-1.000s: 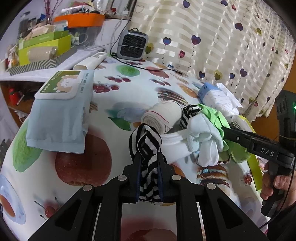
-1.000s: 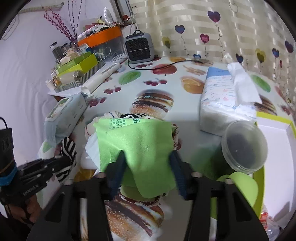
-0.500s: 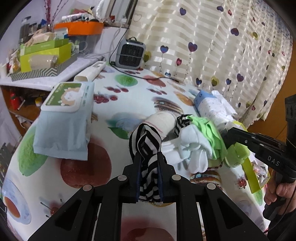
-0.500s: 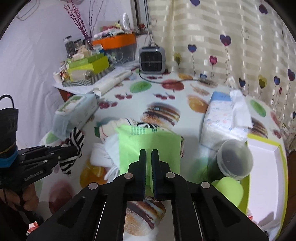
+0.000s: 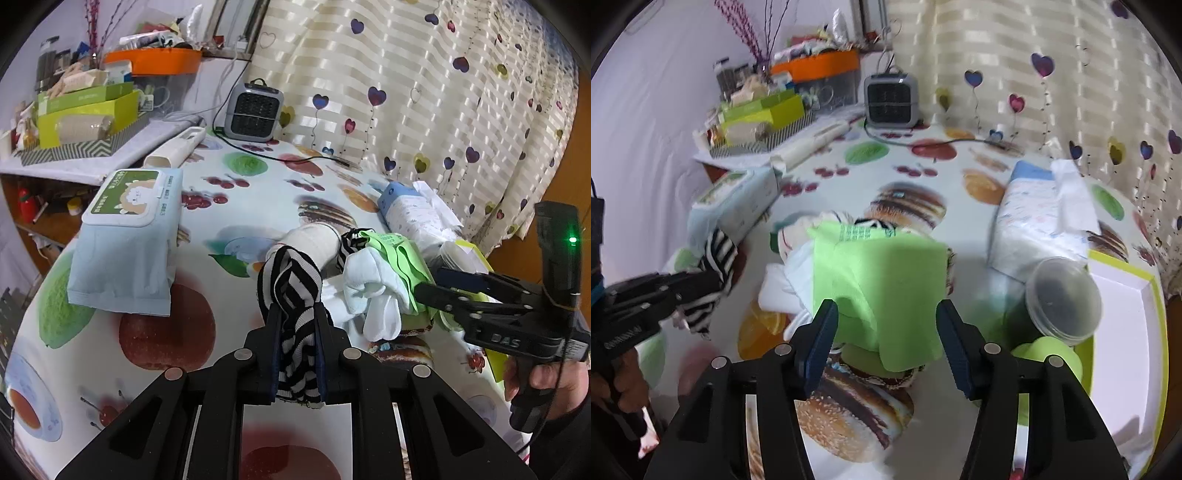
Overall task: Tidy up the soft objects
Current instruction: 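Lift both cloths and carry them toward the white tray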
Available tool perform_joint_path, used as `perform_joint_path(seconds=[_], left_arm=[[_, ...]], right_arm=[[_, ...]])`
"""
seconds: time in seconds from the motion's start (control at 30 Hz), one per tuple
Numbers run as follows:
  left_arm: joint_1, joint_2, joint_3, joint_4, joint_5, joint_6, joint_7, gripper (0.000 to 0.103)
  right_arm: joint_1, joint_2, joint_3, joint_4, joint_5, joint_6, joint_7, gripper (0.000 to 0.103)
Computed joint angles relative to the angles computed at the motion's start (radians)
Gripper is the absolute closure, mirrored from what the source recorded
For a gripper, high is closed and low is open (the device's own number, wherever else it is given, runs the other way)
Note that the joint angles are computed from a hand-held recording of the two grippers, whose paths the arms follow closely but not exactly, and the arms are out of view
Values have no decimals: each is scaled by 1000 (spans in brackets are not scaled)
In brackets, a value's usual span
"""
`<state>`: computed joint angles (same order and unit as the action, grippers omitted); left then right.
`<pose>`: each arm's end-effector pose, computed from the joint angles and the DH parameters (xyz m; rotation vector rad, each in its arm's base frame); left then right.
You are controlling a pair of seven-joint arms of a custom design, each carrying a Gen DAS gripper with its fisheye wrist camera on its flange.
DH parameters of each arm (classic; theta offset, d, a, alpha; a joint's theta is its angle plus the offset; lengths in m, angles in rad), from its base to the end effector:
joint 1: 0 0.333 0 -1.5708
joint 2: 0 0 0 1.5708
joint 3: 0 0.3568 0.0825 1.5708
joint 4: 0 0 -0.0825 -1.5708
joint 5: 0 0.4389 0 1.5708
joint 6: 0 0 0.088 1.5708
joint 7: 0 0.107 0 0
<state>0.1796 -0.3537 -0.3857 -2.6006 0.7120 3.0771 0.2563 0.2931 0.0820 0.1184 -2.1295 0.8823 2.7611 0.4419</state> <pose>0.4563 -0.1542 0.4441 -2.0862 1.4125 -0.9340 0.5948 0.2229 0.4281 -2.2461 0.9180 -0.2931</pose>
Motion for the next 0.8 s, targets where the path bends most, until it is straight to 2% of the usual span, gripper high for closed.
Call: perform_joint_path(seconds=[0.1,0.13,0.17,0.2,0.23,0.3,0.4,0.53,0.8], left_arm=[[-3,0,2,-1,-1,-3,-1,89],[-2,1,3,-1,0,-2,-2,89],[-2,3,4,-2,0,-2,-2,89],[0,3,3,-2,1,-1,-4,89],[2,4,2,-1,3,-1,-6,89],[6,4,-1,-1,8,4,-10,89],[17,-3,-9,-3,16,13,-15,89],[27,-21,-21,-2,18,16,-19,89],[52,-45,-65,21,28,27,-24,89]], right_arm=[[8,29,-4,19,-83,11,70,47],[7,40,-8,31,-113,-1,108,51],[3,43,-4,34,-114,-4,108,70],[0,44,-1,35,-118,-4,105,80],[-3,43,2,35,-121,-7,99,87],[1,35,7,22,-139,17,93,93],[-1,21,14,8,-115,34,60,96],[-11,-15,18,-5,14,33,-32,96],[8,-111,-24,-41,255,12,-215,96]])
